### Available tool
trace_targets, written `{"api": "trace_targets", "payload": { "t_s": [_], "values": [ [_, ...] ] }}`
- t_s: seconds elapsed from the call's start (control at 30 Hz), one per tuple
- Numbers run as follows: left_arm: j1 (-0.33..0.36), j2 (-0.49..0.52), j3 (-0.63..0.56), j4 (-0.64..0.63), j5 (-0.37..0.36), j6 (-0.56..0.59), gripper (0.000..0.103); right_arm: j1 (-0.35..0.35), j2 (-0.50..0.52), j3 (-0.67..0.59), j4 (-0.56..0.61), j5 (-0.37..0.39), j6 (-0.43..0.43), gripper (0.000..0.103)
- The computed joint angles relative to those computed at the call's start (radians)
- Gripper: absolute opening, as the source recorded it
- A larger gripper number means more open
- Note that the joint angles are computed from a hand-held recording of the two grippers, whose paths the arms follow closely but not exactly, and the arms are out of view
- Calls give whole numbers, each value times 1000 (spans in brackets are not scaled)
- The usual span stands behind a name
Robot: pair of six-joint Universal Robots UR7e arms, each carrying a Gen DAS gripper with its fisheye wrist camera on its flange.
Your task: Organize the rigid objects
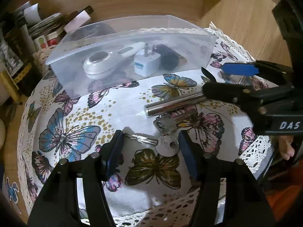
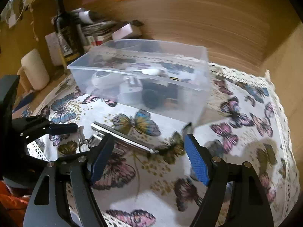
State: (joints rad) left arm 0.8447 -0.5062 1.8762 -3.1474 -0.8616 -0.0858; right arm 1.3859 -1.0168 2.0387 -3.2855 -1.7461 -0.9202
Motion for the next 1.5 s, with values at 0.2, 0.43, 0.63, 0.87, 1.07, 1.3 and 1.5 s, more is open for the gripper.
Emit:
{"api": "trace_targets", "payload": {
  "t_s": [0.2, 0.43, 0.63, 0.87, 1.07, 1.3, 1.5],
  "values": [
    [11, -41, 49, -55, 16, -54, 59, 27, 53, -49, 71, -48, -39, 73],
    [12, -77, 97, -155, 42, -63, 59, 46, 104, -109, 140, -120, -34, 56],
    [7, -89, 113, -207, 40, -49, 44, 47, 95, -110, 169, -112, -19, 17],
    [36, -113, 92, -132, -28, -80, 14, 38, 68, -83, 195, -68, 25, 14],
    [26, -118, 109, -107, -2, -93, 57, 33, 39, -42, 142, -35, 24, 14],
    [17, -111, 125, -81, 22, -109, 74, 30, 21, -22, 107, -12, 17, 14],
    [21, -103, 107, -9, 13, -134, 74, 20, 7, -10, 98, 10, 21, 14]
  ]
}}
